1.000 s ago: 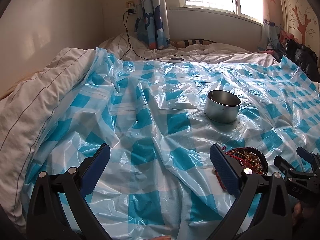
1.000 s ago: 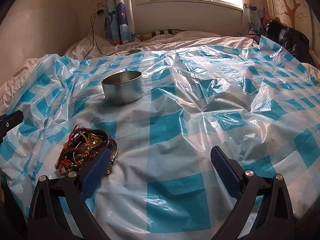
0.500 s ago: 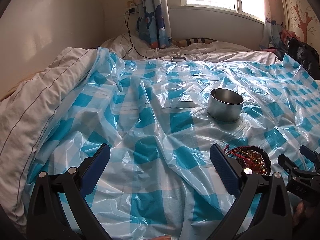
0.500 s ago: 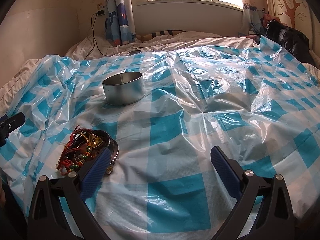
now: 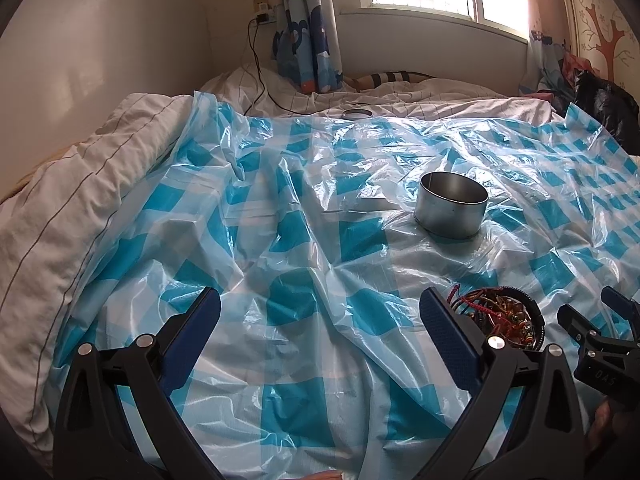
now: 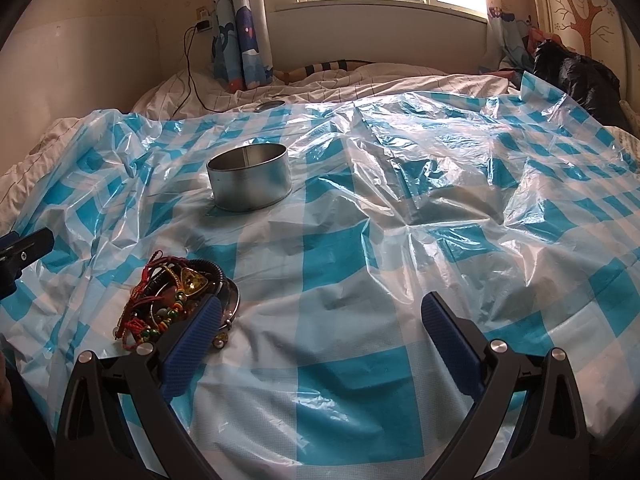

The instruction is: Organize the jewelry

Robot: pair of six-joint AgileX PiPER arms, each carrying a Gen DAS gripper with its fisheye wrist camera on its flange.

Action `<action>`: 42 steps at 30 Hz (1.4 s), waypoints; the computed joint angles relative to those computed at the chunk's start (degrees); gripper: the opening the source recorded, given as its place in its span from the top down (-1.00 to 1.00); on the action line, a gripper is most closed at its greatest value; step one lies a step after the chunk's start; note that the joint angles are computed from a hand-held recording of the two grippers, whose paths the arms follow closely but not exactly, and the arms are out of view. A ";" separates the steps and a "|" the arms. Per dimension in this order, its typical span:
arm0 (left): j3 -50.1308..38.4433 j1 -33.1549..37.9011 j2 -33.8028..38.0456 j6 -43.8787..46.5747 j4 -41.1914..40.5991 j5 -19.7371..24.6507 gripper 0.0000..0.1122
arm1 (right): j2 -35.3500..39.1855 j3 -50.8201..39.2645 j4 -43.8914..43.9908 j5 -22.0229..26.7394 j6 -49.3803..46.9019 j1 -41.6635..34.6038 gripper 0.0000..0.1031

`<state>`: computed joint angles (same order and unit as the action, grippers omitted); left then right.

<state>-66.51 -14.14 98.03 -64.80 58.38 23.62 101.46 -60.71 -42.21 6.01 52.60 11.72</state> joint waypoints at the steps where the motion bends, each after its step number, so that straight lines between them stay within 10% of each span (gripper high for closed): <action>1: 0.01 0.04 0.00 0.01 -0.02 -0.08 -0.71 | 0.03 -0.01 -0.01 -0.01 -0.02 0.02 -0.86; 42: -0.91 -0.48 0.88 3.46 -2.69 1.23 -0.71 | 0.00 -0.27 -0.88 -0.01 1.23 0.52 -0.86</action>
